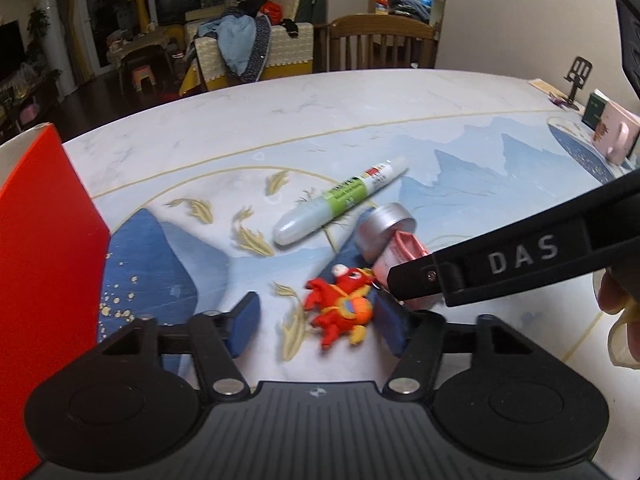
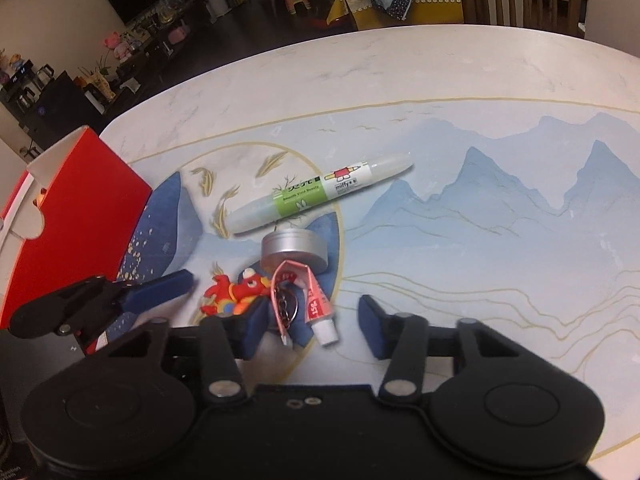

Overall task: Organize objects
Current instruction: 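Grasp the red dragon keychain with the left tool while the right tool grasps the pink tube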

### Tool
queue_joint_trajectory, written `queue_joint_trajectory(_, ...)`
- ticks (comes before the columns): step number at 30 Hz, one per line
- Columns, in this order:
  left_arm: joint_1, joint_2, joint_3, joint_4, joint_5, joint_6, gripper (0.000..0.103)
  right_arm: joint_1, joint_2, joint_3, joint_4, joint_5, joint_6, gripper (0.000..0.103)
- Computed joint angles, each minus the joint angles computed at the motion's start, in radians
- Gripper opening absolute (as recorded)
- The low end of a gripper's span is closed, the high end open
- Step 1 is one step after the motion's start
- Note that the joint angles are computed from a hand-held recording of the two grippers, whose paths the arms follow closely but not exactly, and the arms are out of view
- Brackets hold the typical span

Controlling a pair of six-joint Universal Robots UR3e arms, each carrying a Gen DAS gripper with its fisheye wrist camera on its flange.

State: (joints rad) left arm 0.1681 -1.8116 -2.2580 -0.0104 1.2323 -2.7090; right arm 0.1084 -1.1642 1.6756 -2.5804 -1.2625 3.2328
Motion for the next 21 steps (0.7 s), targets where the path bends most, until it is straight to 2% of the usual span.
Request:
queue_joint_trajectory(2, -0.006, 0.001, -0.004, 0.006, 0.003, 0.004, 0.05, 0.002, -0.005, 0.007, -0.001, -0.001, -0.005, 0.038)
queue_joint_trajectory(5, -0.006, 0.01, 0.003, -0.026, -0.012, 0.016, 0.038, 0.006, -0.012, 0.017, -0.009, -0.01, -0.003, 0.031)
queue_joint_trajectory(11, -0.011, 0.034, 0.003, -0.057, 0.008, 0.008, 0.038, 0.003, -0.045, 0.058, -0.022, -0.022, 0.009, 0.027)
queue_joint_trajectory(21, 0.068, 0.184, -0.073, -0.181, -0.047, 0.021, 0.037, -0.016, -0.189, 0.168, 0.009, -0.02, -0.019, 0.026)
